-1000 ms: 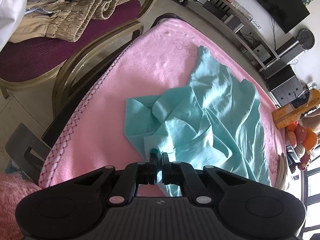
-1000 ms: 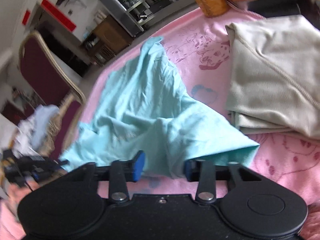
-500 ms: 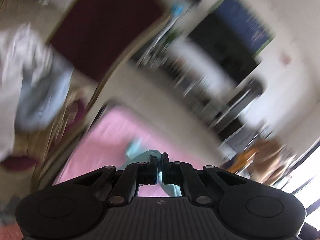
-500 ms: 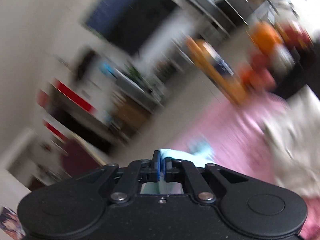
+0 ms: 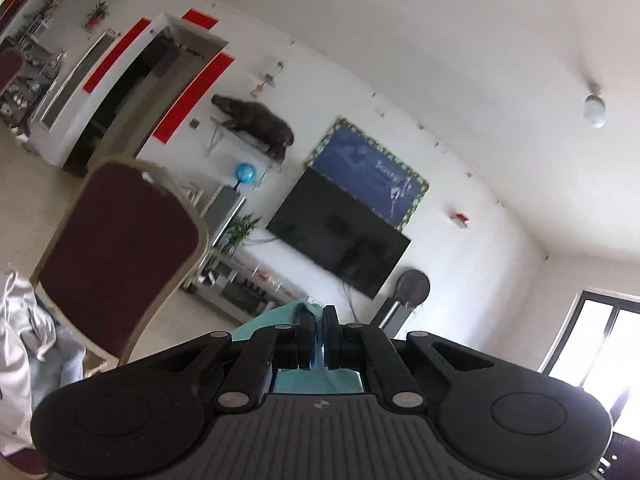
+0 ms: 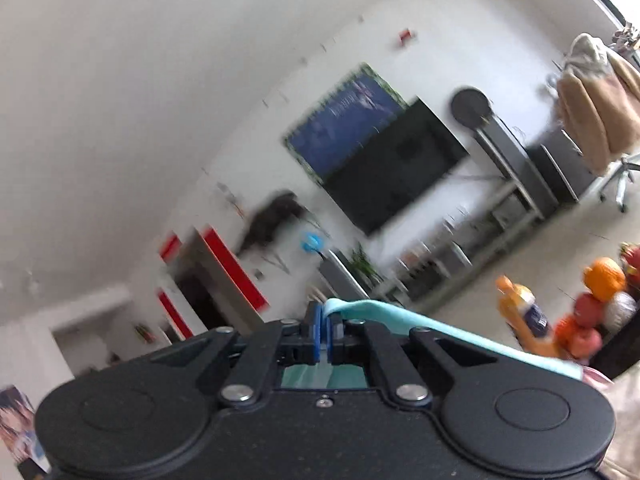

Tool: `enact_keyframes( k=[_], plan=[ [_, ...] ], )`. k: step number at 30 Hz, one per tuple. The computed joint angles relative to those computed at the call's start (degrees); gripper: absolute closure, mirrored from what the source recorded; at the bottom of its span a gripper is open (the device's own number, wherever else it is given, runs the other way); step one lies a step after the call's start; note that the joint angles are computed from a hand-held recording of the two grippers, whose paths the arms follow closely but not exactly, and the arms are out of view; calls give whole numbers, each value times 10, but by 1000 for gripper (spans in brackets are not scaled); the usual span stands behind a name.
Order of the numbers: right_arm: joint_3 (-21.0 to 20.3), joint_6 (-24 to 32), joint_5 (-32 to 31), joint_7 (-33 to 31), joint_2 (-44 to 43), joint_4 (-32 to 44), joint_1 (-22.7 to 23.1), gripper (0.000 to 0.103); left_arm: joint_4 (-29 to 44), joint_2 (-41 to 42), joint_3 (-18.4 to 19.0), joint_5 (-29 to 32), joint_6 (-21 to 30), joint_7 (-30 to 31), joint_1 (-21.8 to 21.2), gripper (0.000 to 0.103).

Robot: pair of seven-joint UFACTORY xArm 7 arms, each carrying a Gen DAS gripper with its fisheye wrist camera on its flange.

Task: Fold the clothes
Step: 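Lift the shirt up with both grippers to shake it out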

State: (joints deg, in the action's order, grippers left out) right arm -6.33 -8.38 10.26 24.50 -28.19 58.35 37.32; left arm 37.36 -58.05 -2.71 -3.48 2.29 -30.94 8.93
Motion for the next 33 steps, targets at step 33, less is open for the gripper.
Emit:
enact_keyframes(
  k=[33],
  plan=[
    [191, 191, 36, -16, 453, 175, -248, 100, 15, 424, -74, 281, 116, -259, 89, 101]
  ],
)
